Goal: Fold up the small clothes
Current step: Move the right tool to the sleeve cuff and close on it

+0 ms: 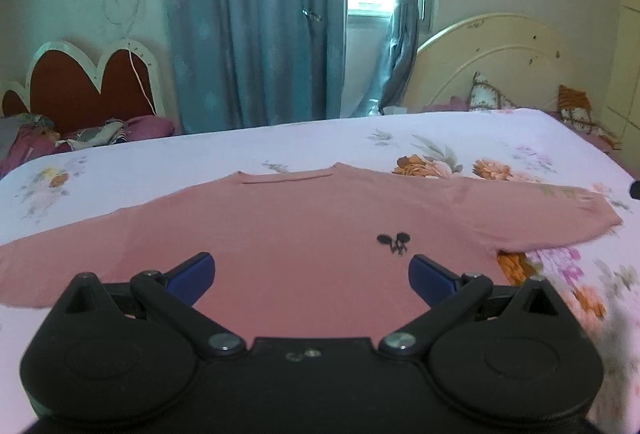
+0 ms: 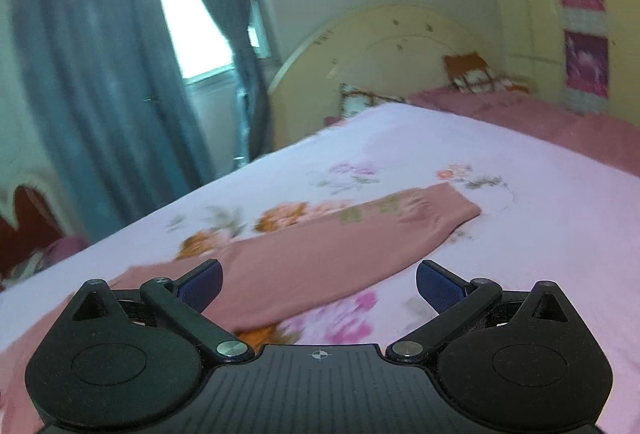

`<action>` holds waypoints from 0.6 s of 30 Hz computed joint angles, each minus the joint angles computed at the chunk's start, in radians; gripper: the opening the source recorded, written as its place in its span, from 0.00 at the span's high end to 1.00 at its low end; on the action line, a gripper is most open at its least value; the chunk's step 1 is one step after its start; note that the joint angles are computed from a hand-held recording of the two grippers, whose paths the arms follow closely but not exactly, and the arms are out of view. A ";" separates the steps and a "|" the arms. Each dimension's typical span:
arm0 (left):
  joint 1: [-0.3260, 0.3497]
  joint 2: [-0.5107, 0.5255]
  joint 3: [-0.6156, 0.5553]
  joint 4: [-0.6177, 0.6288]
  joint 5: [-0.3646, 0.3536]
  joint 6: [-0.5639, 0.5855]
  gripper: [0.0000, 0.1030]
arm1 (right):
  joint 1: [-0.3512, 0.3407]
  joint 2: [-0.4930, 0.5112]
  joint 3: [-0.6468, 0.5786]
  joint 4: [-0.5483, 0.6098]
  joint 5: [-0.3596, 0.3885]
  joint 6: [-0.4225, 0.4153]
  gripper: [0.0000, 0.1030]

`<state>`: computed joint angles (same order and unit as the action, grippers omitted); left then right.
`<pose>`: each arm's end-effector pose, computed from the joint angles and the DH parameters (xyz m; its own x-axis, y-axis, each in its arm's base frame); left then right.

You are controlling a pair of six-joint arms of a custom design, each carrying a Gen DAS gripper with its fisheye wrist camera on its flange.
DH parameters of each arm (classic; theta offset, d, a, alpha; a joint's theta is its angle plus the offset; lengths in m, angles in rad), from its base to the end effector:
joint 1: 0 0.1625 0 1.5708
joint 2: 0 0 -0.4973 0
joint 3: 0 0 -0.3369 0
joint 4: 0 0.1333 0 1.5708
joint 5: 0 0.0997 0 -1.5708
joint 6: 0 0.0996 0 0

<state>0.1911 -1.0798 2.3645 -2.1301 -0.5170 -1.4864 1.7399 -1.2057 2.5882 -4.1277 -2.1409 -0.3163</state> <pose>-0.3230 -0.2864 0.1749 -0.6922 -0.0915 -0.7159 0.5326 0.6047 -0.5922 0.1384 -0.3380 0.3557 -0.8481 0.2134 0.4850 -0.3459 0.4703 -0.8119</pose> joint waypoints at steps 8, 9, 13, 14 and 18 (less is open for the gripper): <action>0.142 0.172 -0.107 -0.211 -0.008 0.172 0.00 | -0.312 -0.090 -0.194 0.273 0.200 0.030 0.36; 0.155 0.185 -0.111 -0.239 -0.019 0.184 0.00 | -0.348 -0.094 -0.217 0.306 0.228 0.044 0.44; 0.206 0.222 -0.135 -0.309 -0.057 0.221 0.00 | -0.441 -0.089 -0.272 0.386 0.289 0.094 0.55; 0.214 0.230 -0.142 -0.313 -0.064 0.225 0.00 | -0.460 -0.091 -0.279 0.398 0.307 0.104 0.55; 0.247 0.257 -0.181 -0.313 -0.074 0.256 0.00 | -0.512 -0.091 -0.305 0.461 0.346 0.147 0.55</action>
